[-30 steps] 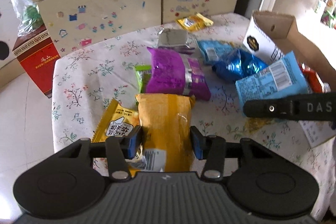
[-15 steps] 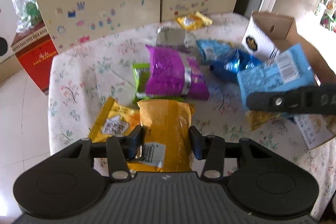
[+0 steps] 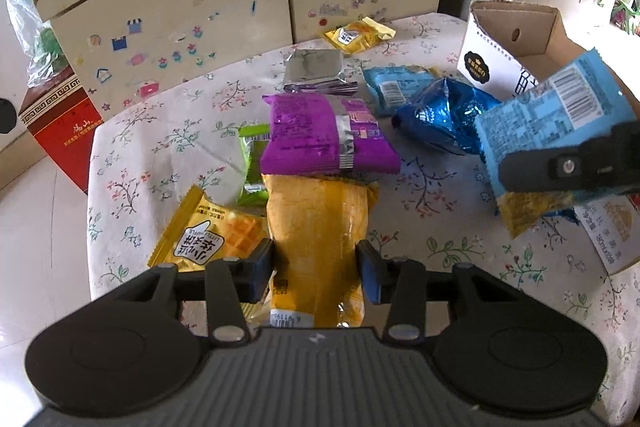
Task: Organize snacks
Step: 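Carry the yellow packet with the left tool while the right tool carries the light-blue packet to the box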
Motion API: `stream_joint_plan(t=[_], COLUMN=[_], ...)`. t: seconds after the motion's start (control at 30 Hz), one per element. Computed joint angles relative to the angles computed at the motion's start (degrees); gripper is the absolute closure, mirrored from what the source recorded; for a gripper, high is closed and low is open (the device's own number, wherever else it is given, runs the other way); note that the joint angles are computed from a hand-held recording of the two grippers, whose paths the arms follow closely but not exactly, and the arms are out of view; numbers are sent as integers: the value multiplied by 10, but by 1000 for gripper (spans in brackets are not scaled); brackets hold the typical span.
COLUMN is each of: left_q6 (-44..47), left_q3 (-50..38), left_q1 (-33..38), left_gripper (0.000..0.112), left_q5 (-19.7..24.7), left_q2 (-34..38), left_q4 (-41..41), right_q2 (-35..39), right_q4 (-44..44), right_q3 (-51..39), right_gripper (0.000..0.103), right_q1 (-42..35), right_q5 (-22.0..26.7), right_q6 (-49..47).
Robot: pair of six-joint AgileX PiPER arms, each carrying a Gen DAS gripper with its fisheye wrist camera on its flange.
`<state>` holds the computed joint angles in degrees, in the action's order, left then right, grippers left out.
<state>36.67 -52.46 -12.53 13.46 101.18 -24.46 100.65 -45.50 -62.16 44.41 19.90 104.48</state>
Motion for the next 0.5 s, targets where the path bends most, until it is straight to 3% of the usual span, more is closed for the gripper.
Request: stream_joint_plan(t=[0.5], left_q6=[113], left_q3=[23], left_q1=[24], left_gripper=[70], left_q5=[28], left_q2=[-85], left_q4=[-142], right_q2=[-29], right_q4=[-76], right_q3=[21], right_gripper=[87], right_q1=[2], right_q5=[-2], right_q6=[80])
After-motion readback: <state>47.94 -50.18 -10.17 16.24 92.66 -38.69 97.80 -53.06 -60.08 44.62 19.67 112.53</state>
